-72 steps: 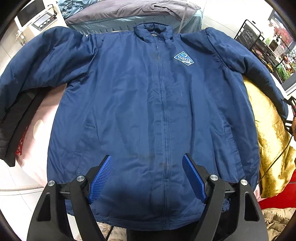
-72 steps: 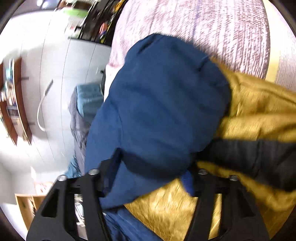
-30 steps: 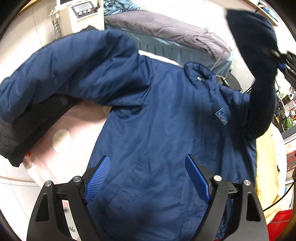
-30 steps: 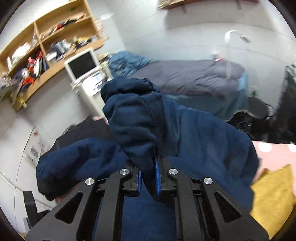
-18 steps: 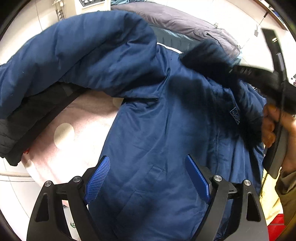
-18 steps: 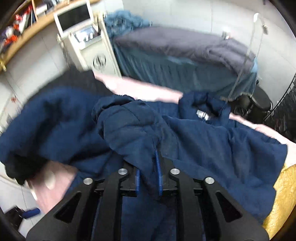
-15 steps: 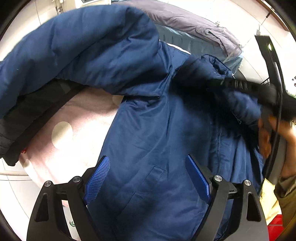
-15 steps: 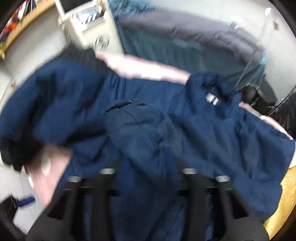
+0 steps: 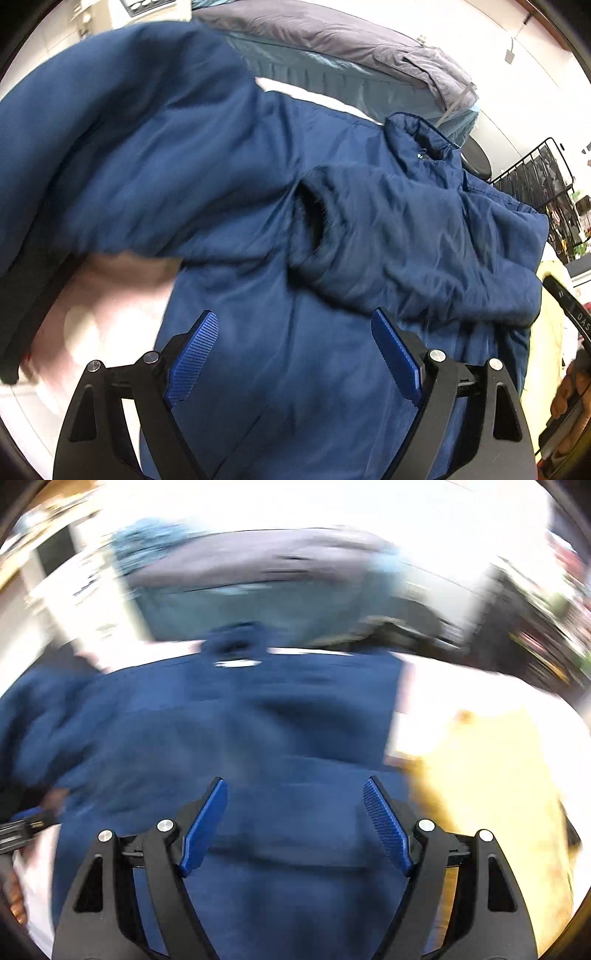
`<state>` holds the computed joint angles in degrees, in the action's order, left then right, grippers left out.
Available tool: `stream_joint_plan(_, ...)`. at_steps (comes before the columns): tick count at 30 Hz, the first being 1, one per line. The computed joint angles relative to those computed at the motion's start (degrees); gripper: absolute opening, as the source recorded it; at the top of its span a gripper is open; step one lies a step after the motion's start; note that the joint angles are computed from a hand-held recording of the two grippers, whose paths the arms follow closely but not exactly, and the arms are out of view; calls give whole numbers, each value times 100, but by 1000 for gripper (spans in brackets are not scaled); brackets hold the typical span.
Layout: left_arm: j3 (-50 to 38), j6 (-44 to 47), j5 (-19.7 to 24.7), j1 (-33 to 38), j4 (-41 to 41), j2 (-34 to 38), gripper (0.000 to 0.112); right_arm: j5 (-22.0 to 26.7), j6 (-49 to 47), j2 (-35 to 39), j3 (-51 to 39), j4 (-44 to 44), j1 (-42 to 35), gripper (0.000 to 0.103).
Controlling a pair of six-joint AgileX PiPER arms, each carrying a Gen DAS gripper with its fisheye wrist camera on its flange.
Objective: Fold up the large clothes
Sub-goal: 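Fold the held sleeve across the jacket front with the right gripper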
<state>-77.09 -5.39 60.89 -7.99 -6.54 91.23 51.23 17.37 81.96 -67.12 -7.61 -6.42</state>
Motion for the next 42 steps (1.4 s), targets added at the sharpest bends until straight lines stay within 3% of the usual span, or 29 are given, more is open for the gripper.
stream_joint_plan(3,-422,-244,-88,-339,231,509,83,-84,-1167,163,369,956,-992,76)
stream_joint_plan(8,-1053,-504,32,-753,518,1412,83,-305,-2355,115,1508,1469,-1358,72)
stream_joint_plan(10,-1226,-488,194,-847,605,1775,83,-522,-2543,54,1931,1571,-1469,72)
stream_joint_plan(12,-1319,-551,369,-1007,895,2128,84,-437,-2352,128,2073,1256,-1358,72)
stream_joint_plan(14,-1172,-576,212,-1092,1089,2189,88,-336,-2161,-50,2065,910,-1135,71)
stream_joint_plan(16,-1122,-569,139,-1055,1047,2171,89,-223,-2416,-466,1895,1244,-1245,71)
stream_joint_plan(20,-1188,-418,187,-845,782,2275,94,-95,-3078,-800,1097,2129,-1548,72)
stream_joint_plan(27,-1237,-230,217,-628,630,2323,96,-74,-2664,1093,-820,2997,-1741,72)
stream_joint_plan(28,-1241,-202,231,-599,611,2317,96,-77,-2591,1302,-928,3078,-1719,65)
stream_joint_plan(31,-1315,-92,281,-499,506,2352,96,289,-2393,1974,-1656,2944,-1616,15)
stream_joint_plan(37,-1174,175,168,-276,253,2240,97,465,-1931,2978,-3405,2250,-1645,10)
stream_joint_plan(40,-1260,181,184,-390,273,2290,97,1234,-1704,4056,-4776,1842,-1662,11)
stream_joint_plan(42,-1307,36,145,-603,687,2327,97,1557,-1344,4399,-5120,1756,-1739,17)
